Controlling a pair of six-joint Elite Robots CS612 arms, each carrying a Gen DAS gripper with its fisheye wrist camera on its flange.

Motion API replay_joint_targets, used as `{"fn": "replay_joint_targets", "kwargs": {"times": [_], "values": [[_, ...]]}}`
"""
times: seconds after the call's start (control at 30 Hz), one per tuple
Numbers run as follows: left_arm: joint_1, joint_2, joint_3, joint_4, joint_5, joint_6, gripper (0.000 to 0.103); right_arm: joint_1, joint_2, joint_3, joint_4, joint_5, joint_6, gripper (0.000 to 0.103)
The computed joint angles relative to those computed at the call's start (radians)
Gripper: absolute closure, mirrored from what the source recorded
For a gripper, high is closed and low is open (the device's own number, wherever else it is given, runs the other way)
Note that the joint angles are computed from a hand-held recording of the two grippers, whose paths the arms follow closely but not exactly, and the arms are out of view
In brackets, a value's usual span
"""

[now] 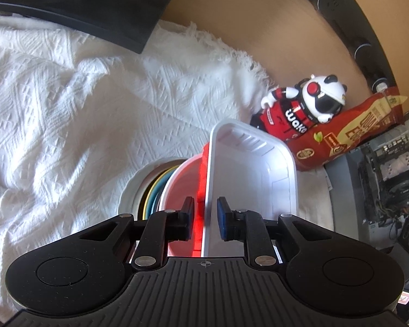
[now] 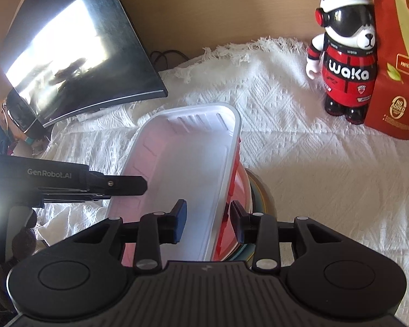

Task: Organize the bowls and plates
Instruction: 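Lower the plastic tray onto the bowl stack with both tools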

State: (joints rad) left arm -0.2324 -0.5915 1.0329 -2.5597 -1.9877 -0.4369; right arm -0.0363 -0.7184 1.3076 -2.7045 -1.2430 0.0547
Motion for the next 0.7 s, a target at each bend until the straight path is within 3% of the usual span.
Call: {"fn": "replay_joint_targets", "kwargs": {"times": [0.53, 0.7], "values": [[-0.004, 0.056, -0.095, 0.063, -0.001, 0.009, 0.084, -0.002, 0.041, -0.054, -0.001, -0.020, -0.005, 0.067], [-0.003, 0.045, -0.083, 0.064, -0.001, 0.012, 0.084, -0.003, 0.041, -0.054, -0.003, -0.014, -0.019, 0.067]]}}
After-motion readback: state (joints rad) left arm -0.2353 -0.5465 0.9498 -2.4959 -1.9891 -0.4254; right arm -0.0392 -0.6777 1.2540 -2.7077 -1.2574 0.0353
